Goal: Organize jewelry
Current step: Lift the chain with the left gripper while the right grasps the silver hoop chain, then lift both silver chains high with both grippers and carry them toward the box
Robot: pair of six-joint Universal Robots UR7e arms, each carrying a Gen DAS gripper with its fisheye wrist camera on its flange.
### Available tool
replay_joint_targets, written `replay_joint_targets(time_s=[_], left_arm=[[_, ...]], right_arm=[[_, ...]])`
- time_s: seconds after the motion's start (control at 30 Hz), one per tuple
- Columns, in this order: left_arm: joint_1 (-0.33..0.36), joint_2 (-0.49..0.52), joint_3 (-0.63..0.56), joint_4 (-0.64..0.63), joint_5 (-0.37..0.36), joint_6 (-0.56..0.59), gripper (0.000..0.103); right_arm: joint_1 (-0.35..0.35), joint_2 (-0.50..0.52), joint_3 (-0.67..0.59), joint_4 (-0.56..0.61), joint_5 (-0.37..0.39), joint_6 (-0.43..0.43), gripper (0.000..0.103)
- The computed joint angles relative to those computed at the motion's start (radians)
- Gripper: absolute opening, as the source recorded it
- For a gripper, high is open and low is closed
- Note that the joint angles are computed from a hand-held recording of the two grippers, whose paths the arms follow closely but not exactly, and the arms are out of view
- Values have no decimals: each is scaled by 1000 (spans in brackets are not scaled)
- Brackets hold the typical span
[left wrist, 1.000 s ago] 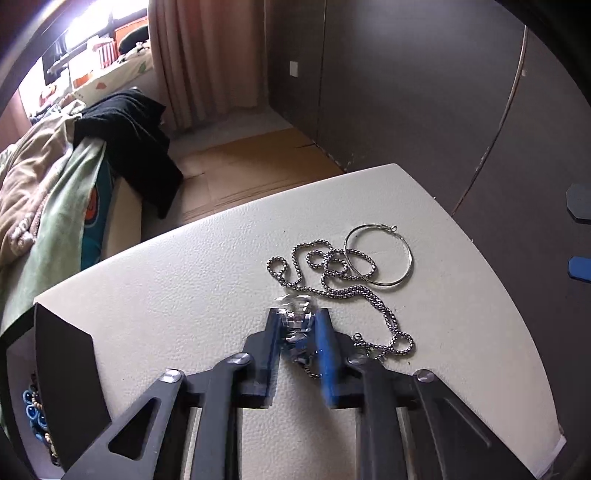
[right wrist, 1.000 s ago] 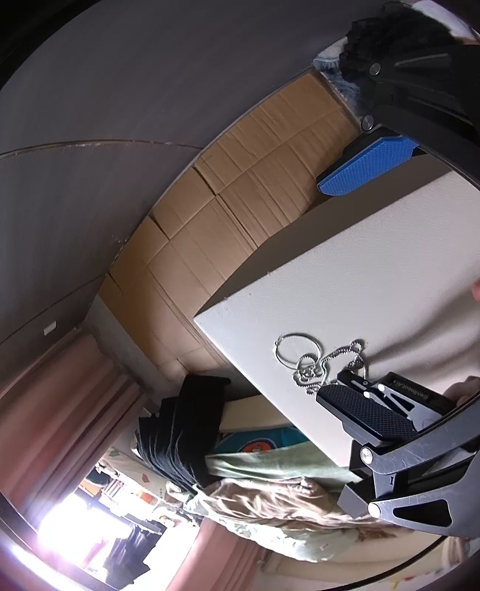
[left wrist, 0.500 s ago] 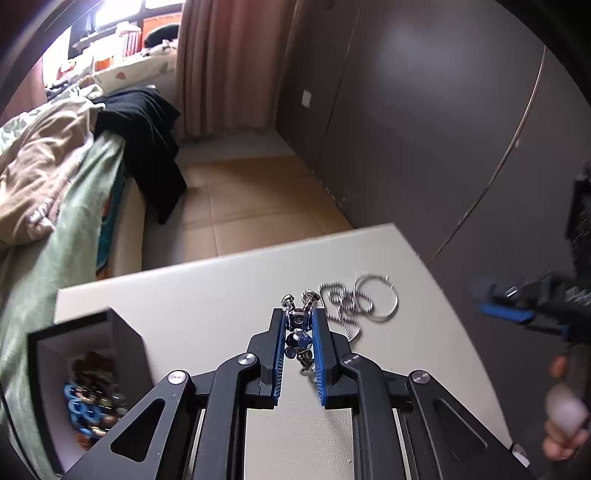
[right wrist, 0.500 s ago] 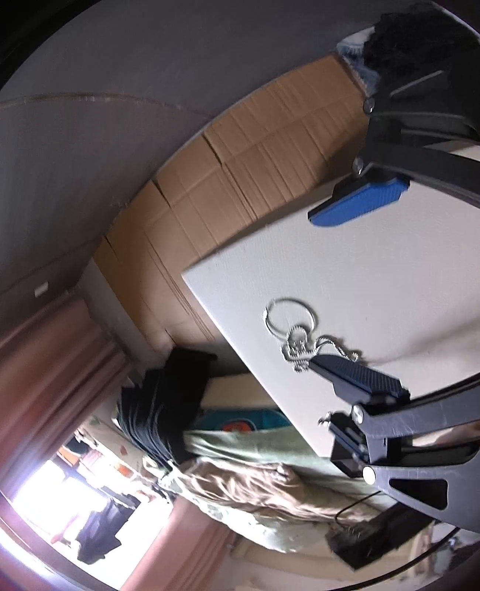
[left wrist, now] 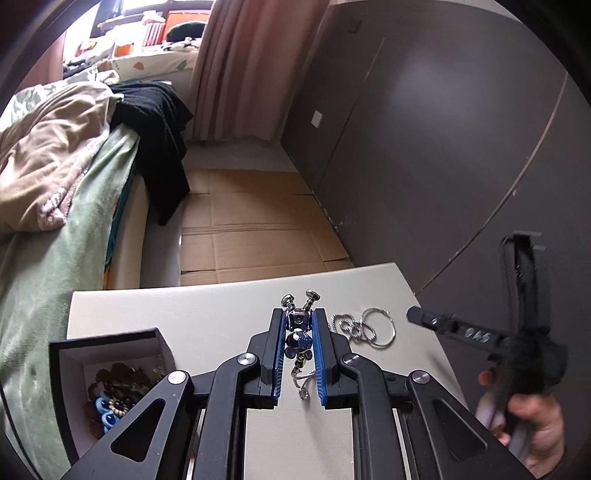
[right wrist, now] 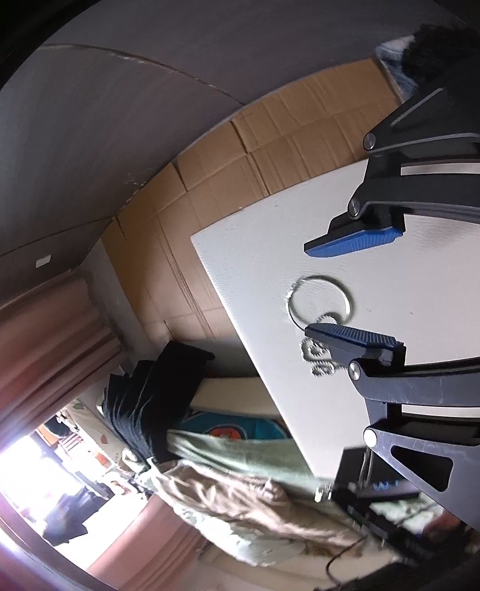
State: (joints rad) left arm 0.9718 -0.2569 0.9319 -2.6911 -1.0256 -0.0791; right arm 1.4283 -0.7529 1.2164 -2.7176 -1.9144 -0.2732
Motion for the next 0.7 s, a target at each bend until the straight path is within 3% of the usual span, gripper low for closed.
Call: replay_joint_targets(time_s=[0.1, 0.3, 0.4, 0.53, 0.7], left_arm=[[9, -4, -7, 0, -8, -10, 14], [25, -4, -29, 9, -15, -16, 14], [34, -5, -36, 20, -21, -28, 14], [43, -12, -34, 19, -30, -47, 14], [39, -28, -9, 0, -25, -49, 14]], right_arm=[[17, 45, -33, -34, -65, -72, 28], [44, 126, -98, -102, -177, -208, 27], [48, 148, -122, -94, -205, -222, 27], [63, 186, -140, -158, -281, -329, 20], [70, 181, -119, -170, -289, -386, 5]])
